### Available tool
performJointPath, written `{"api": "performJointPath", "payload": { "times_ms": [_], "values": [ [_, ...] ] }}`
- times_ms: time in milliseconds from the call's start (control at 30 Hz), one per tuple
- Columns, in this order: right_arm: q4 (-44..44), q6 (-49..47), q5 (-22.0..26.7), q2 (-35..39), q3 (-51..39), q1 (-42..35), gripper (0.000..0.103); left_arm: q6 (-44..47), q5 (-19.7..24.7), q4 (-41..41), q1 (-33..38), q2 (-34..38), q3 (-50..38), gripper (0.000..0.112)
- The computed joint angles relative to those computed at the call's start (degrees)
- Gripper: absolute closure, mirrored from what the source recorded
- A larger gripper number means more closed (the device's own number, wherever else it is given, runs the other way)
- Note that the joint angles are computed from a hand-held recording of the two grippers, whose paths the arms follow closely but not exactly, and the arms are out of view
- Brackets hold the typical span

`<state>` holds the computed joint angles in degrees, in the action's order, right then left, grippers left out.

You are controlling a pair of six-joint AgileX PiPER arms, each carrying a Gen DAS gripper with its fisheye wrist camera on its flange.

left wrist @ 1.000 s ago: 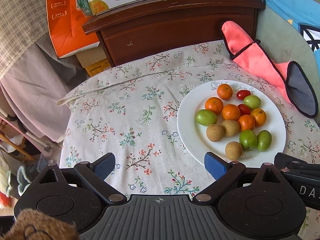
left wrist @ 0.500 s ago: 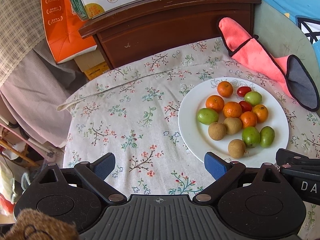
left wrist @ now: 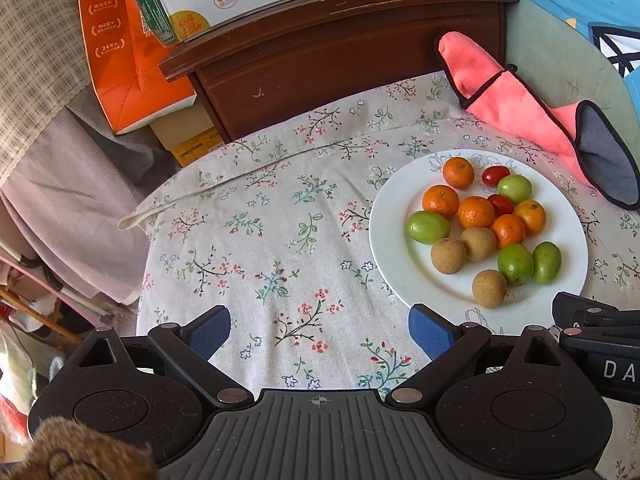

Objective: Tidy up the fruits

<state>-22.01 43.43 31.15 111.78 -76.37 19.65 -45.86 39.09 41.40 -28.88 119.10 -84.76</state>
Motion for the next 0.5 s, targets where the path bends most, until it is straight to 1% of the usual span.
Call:
{"api": "performJointPath", "payload": {
  "times_ms": [500],
  "values": [
    [-1.8, -0.9, -3.6, 0.1, 1.8, 2.9, 0.002, 1.0, -5.3, 0.8, 2.9, -3.6, 8.7, 0.015]
  ]
}}
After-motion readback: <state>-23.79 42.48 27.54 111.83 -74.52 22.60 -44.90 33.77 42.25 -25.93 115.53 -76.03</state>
